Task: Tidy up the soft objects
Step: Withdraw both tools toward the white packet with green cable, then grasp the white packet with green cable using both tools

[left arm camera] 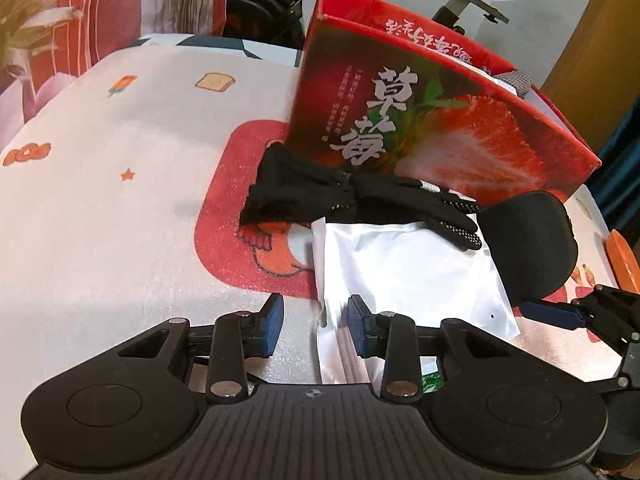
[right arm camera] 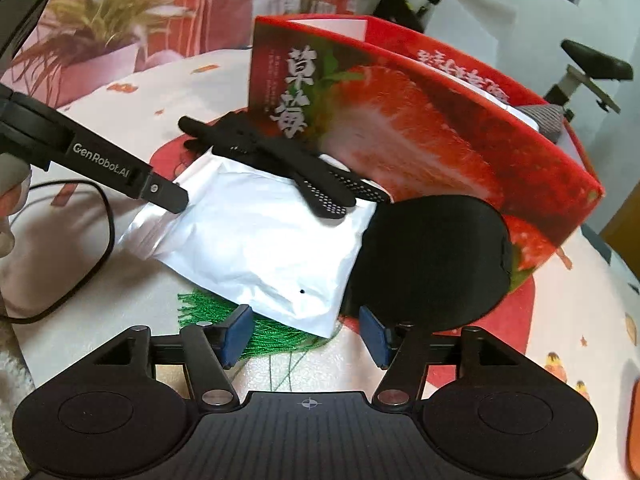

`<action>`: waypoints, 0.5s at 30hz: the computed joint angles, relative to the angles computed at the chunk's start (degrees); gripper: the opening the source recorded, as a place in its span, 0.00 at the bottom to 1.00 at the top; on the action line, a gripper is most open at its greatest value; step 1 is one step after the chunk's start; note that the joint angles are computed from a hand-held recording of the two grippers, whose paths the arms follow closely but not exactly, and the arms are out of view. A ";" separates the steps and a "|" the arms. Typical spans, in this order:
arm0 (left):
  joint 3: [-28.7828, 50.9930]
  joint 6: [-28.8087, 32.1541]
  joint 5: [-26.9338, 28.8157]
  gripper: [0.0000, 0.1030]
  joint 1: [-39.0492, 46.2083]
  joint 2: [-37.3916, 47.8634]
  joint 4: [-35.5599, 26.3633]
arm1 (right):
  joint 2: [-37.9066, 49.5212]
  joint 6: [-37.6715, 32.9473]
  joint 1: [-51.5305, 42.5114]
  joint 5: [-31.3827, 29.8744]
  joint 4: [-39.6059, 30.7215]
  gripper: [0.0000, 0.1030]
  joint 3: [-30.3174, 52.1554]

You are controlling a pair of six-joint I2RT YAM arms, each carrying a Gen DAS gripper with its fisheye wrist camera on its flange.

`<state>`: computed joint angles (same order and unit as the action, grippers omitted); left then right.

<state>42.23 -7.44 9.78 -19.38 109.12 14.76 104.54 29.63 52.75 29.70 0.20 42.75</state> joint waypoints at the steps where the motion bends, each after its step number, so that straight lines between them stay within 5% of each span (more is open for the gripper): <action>1: -0.31 -0.05 0.09 0.36 0.03 0.06 0.57 | 0.54 -0.59 0.15 0.50 -0.01 0.57 0.35; 15: -0.21 -1.84 1.63 0.36 1.22 0.68 2.26 | 5.06 -10.33 0.73 6.32 0.15 0.63 4.36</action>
